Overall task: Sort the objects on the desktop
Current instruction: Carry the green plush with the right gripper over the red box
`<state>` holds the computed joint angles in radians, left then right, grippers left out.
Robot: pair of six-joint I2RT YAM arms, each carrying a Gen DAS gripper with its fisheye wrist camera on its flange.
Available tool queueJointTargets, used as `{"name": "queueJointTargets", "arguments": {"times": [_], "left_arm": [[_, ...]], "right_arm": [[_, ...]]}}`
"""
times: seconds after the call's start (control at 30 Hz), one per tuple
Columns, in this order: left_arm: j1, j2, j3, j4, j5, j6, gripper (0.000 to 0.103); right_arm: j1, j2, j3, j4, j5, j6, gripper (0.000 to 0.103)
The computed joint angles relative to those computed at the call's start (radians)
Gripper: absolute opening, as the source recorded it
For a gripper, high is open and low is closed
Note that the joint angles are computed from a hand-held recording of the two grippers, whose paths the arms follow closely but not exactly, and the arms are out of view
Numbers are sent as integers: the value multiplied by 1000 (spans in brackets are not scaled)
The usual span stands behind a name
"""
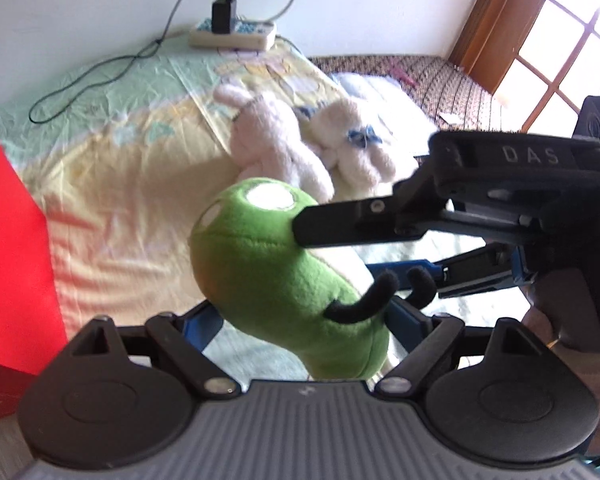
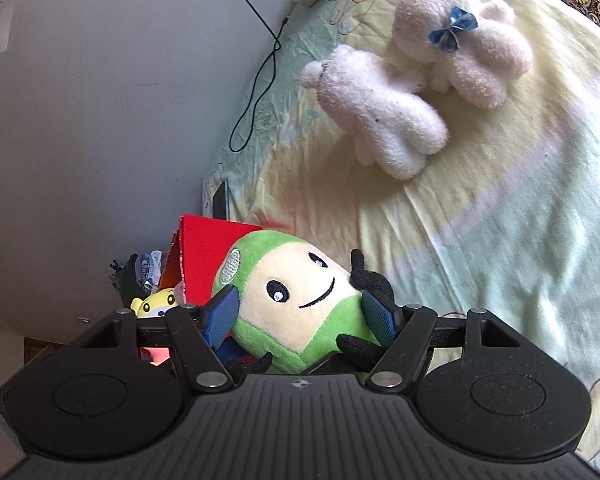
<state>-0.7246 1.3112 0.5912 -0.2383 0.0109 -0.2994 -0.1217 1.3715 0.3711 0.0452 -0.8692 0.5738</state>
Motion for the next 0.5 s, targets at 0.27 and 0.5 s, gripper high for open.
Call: {"name": "queueJointTargets", "arguments": {"times": [0.27,0.5], "left_arm": [[315,-242,-11,-126,162,194,86],[678,-360,46,-270,380,425,86]], "right_arm": [[314,-147,-22,208,184,276,71],[585,-63,102,317,390,374,71]]}}
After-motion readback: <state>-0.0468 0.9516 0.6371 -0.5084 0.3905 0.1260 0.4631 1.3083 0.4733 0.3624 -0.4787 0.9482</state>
